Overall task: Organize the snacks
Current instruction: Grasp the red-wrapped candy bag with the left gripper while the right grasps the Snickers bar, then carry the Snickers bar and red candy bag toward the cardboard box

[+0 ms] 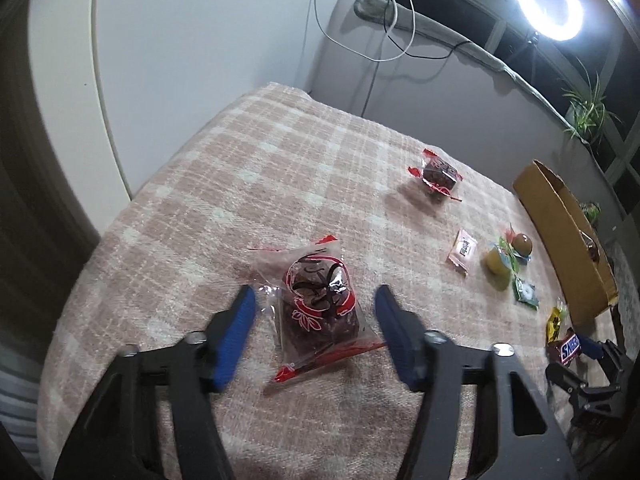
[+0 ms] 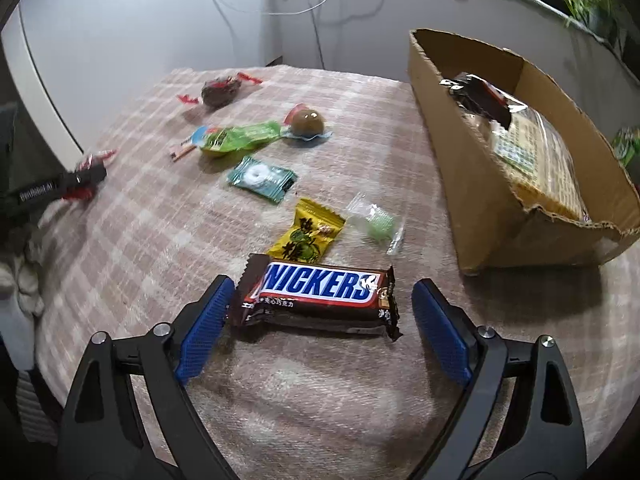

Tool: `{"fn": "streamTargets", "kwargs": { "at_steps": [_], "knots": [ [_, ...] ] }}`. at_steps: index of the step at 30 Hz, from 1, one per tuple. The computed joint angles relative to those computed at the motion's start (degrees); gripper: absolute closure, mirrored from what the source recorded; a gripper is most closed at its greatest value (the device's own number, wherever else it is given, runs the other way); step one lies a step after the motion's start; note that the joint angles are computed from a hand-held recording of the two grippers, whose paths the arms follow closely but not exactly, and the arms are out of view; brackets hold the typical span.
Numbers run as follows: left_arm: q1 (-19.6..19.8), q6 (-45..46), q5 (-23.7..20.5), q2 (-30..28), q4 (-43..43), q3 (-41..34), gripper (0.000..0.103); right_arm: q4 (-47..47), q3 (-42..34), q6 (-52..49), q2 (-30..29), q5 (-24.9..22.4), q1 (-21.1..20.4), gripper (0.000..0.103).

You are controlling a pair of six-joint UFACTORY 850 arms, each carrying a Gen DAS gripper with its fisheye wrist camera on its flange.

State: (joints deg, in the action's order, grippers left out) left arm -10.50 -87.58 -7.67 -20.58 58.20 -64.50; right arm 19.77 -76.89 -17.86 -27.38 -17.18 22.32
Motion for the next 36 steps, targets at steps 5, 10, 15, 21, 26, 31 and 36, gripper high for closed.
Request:
{"fn": "streamTargets", "kwargs": {
  "at_steps": [5, 10, 15, 21, 26, 31, 36],
  "knots": [
    [-0.09, -1.11, 0.3, -0.14, 2.62, -0.05, 0.064, 2.66, 0.39, -2.42, 0.44, 0.37, -0.62, 0.04],
    [-0.1, -3.61, 1.12, 0.13, 5.55, 0.33, 0.066, 10.84, 1.14, -9.77, 0.96, 0.59, -1.44, 0.044],
    [-0.29, -9.76, 1.44, 0.63, 11.88, 0.83, 0.073, 14.79, 2.39, -13.52, 1.88, 1.26, -1.62, 0.045],
    [-0.31, -16.34, 1.56, 1.2, 18.4, 1.55, 0.073, 19.72, 4.04, -18.3, 3.62, 2.47, -1.94, 0.045],
    [-0.42, -22.35, 1.7, 2.24, 24.26, 2.34, 0.073, 23.74, 4.84, -22.33, 4.9, 2.53, -2.36, 0.045],
    [-0.82, -30.3, 2.23, 3.41, 32.17, 2.74, 0.073, 27.66, 5.91, -26.23, 6.67, 2.73, -3.05, 0.045],
    [-1.76, -39.46, 2.89, 4.02, 41.92, 2.05, 0.073, 30.57, 6.47, -29.64, 8.35, 2.98, -4.14, 0.045]
  ]
}}
